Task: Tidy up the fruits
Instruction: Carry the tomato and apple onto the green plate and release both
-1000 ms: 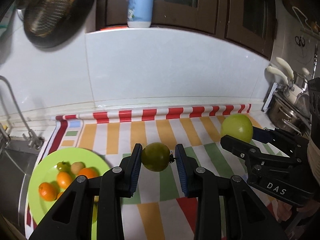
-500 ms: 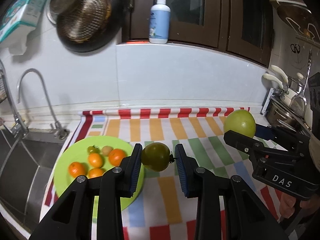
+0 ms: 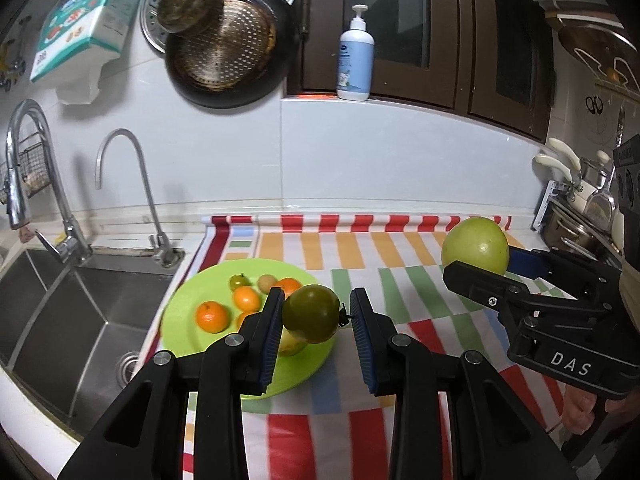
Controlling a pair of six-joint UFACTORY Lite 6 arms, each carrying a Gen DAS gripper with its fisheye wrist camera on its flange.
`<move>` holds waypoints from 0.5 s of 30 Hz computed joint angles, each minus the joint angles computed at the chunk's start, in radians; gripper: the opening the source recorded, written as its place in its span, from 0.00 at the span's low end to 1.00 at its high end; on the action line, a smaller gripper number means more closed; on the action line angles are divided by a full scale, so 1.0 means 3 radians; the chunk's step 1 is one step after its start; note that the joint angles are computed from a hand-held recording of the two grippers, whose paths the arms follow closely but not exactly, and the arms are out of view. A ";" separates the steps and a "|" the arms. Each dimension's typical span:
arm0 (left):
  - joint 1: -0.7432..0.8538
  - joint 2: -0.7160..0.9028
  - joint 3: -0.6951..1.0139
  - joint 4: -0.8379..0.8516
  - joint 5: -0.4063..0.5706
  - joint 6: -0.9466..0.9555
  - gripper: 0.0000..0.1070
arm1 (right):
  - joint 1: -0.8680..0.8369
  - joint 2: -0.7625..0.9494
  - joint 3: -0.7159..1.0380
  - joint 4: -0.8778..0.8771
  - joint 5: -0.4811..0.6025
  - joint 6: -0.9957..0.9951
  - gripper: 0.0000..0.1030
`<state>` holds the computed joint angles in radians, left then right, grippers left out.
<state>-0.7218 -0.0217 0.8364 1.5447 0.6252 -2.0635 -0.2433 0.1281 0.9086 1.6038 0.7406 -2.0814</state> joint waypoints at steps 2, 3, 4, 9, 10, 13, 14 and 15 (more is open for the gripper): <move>0.0041 -0.0104 -0.0098 -0.0002 -0.0001 0.0032 0.31 | 0.0068 -0.0046 -0.0061 0.0056 -0.0006 -0.0024 0.50; 0.0060 -0.0162 -0.0154 -0.0005 0.0007 0.0049 0.31 | 0.0106 -0.0062 -0.0084 0.0083 -0.0022 -0.0032 0.50; 0.0086 -0.0219 -0.0212 -0.0012 0.0017 0.0070 0.31 | 0.0157 -0.0070 -0.0102 0.0110 -0.0035 -0.0040 0.50; 0.0246 -0.0404 -0.0442 -0.0032 -0.0020 0.0154 0.31 | 0.0399 -0.0065 -0.0148 0.0258 -0.0141 -0.0136 0.50; 0.0296 -0.0422 -0.0483 -0.0019 -0.0050 0.0154 0.31 | 0.0470 -0.0046 -0.0145 0.0301 -0.0178 -0.0167 0.50; 0.0462 -0.0452 -0.0592 0.0063 -0.0152 0.0132 0.31 | 0.0630 0.0043 -0.0110 0.0395 -0.0247 -0.0236 0.50; 0.0509 -0.0460 -0.0624 0.0101 -0.0182 0.0127 0.31 | 0.0682 0.0078 -0.0096 0.0423 -0.0277 -0.0254 0.50; 0.0559 -0.0472 -0.0672 0.0165 -0.0207 0.0104 0.31 | 0.0730 0.0113 -0.0079 0.0439 -0.0304 -0.0261 0.50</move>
<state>-0.5540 -0.1631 0.6348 1.5942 0.5631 -2.0323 -0.0245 0.1620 0.8848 1.7355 0.6493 -2.1595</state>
